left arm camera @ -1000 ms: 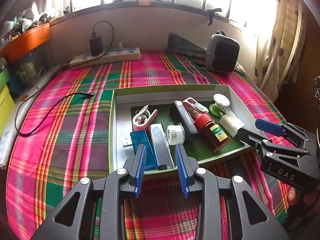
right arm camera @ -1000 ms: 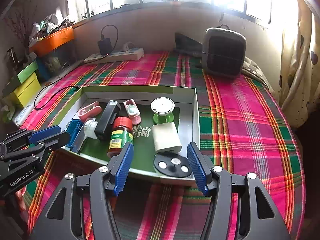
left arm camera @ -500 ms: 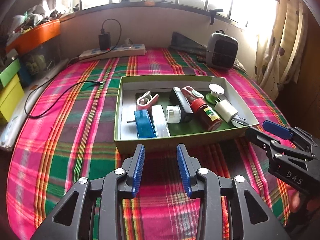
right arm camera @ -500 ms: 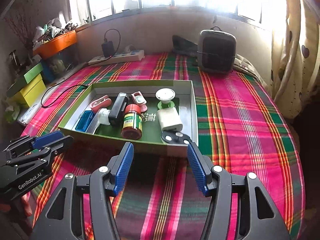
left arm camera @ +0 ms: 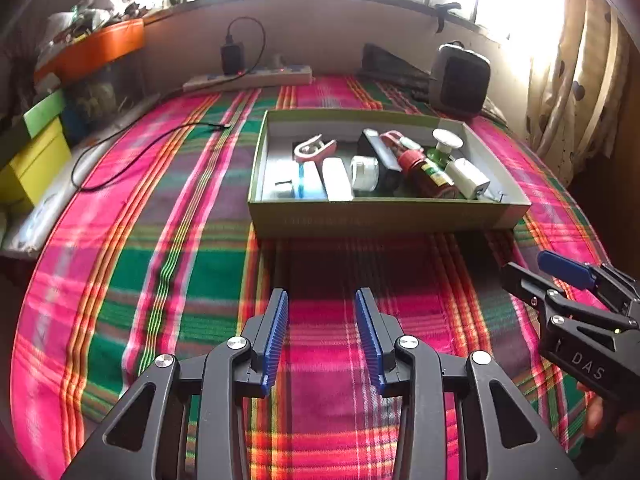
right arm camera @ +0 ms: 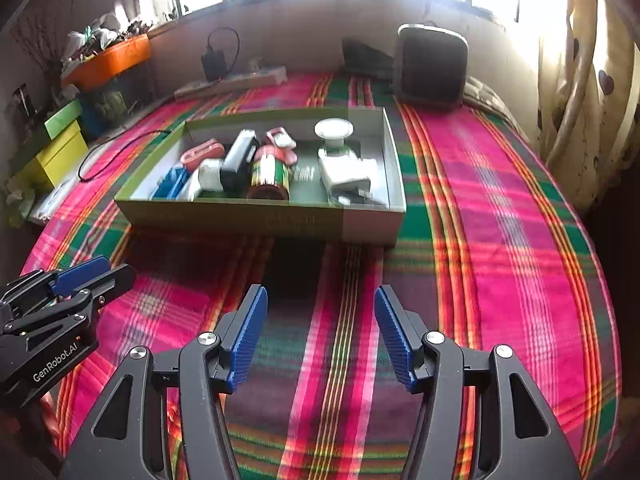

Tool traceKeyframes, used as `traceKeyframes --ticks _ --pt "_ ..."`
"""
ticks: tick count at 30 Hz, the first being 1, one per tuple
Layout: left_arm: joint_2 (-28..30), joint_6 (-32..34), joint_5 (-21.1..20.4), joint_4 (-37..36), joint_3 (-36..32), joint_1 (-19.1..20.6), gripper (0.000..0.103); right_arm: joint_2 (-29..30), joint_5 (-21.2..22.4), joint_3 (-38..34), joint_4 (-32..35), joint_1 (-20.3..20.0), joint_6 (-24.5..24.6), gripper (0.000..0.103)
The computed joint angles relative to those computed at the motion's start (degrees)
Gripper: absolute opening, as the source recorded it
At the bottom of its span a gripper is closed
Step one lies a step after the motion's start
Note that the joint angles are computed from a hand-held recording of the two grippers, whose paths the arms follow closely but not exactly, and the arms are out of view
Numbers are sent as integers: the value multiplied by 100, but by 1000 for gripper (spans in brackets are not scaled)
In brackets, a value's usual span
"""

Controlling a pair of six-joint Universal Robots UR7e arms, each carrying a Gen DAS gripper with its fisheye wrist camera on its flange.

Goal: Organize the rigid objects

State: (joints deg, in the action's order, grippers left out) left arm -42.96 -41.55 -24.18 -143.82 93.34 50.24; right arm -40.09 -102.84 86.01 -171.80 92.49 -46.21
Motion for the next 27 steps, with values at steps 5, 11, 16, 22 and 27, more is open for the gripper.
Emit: traceKeyframes --ticks 5,11,16,22,27 --pt "10 -209 -88 244 -14 4 35 -13 -94 73 -43 -30 49 57" --pt "65 -458 18 455 -61 -7 35 10 -170 70 -63 -54 108 57" --pt "127 -502 113 535 -107 -20 40 51 -288 112 -255 -29 -51 57" --pt "187 -458 167 553 -141 -33 46 82 -353 92 -311 -17 -77 59" --pt "208 -430 163 556 -171 -25 49 81 -358 92 -312 -18 -66 60"
